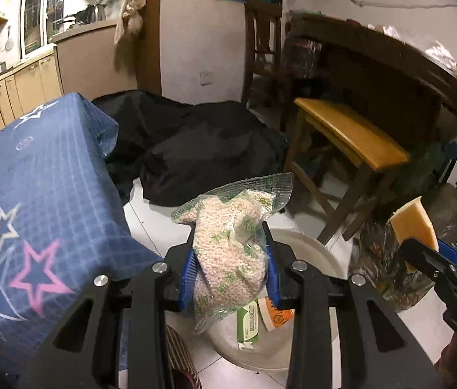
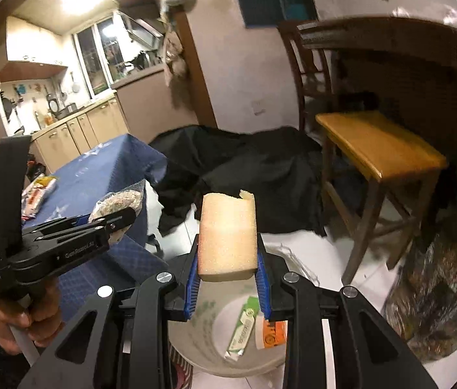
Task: Collect trash
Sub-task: 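Carry both items over the white bucket and open both grippers to drop them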
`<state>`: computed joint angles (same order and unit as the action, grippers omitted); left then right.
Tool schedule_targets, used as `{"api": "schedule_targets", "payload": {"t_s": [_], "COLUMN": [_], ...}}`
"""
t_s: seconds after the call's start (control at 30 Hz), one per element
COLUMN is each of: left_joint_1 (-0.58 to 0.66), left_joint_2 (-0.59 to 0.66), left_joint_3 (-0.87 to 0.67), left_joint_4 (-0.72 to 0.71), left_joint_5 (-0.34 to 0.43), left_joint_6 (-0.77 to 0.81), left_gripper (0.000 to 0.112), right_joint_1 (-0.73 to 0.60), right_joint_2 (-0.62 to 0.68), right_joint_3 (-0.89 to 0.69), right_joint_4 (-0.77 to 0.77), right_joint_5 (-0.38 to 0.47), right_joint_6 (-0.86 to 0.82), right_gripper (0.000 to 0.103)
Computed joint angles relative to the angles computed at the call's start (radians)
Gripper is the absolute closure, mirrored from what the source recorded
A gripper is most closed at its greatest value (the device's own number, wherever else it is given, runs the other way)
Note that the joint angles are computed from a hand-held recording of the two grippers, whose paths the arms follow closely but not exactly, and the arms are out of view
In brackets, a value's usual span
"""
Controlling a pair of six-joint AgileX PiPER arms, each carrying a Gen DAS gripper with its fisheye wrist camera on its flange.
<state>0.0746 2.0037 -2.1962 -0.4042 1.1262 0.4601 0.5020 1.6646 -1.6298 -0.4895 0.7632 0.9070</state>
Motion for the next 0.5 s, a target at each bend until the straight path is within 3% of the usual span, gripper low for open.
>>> {"api": "schedule_targets", "payload": {"t_s": [0.23,0.5], "left_joint_1": [-0.031,-0.054], "left_joint_2": [0.043,0.049], "left_joint_3": [0.037,0.154], "left_joint_4": [0.043,0.103], "left_joint_5": [-0.004,-0.065], "left_joint_6": [-0.001,0.051], "left_gripper": [0.079,0.079], "right_joint_1": [-0.034,-0.046], "right_joint_2": [0.069,0.180], "right_joint_3": [0.073,0.038], "right_joint_4": [0.059,0.101], "right_joint_5": [-0.080,-0.056], "right_joint_6": [0.008,-0.033], "right_gripper": [0.073,0.073]}}
